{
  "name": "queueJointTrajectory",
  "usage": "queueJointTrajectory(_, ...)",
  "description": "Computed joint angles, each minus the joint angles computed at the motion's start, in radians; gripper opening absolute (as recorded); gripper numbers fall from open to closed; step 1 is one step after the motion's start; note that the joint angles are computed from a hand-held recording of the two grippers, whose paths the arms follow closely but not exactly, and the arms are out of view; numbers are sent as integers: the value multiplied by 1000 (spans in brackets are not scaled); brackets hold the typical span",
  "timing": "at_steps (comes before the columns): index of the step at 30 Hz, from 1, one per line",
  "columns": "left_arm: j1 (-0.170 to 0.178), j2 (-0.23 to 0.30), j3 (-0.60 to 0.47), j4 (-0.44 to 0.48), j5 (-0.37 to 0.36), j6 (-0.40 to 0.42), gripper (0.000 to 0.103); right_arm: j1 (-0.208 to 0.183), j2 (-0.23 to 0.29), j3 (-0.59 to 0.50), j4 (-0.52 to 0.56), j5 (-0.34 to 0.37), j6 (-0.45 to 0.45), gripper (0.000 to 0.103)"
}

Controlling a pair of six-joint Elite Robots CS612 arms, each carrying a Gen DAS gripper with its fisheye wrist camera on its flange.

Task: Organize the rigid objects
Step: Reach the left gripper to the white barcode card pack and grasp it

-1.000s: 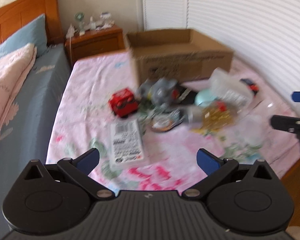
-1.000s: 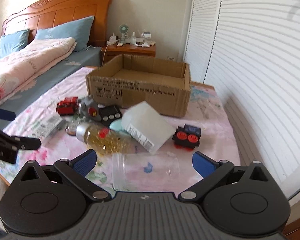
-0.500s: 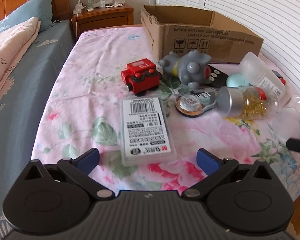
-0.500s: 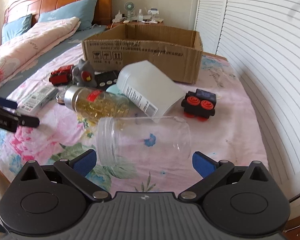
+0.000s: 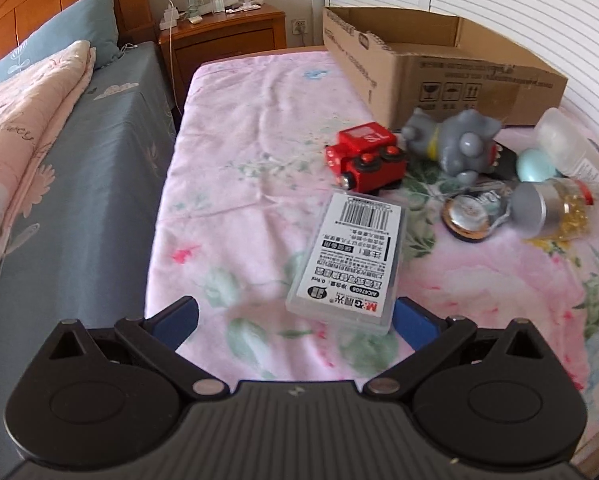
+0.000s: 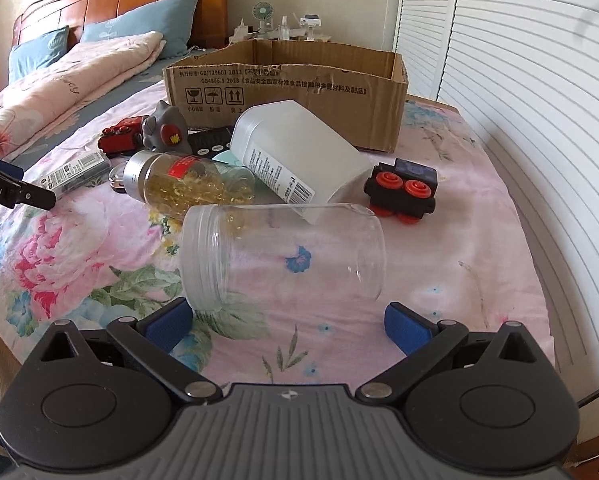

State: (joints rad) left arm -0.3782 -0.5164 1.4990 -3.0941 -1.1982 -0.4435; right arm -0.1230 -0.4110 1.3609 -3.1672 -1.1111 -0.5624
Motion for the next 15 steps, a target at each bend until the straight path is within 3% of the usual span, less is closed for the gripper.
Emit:
queueJointTrajectory(4,1,-1,-12,31,51,-3,102,2,-6,5,10,-11,0,103)
queueJointTrajectory(9,15,15,-37,-88,-67,102,102,1,-7,6,13,-9,-4,103)
queueJointTrajectory(12,32,48,-104,-89,-154,173,102,1,-8,7,16,-10,-6,103)
queueJointTrajectory(15,46,81,-174,-23,-208,215,103,1,-8,7,18,-10,-7,103)
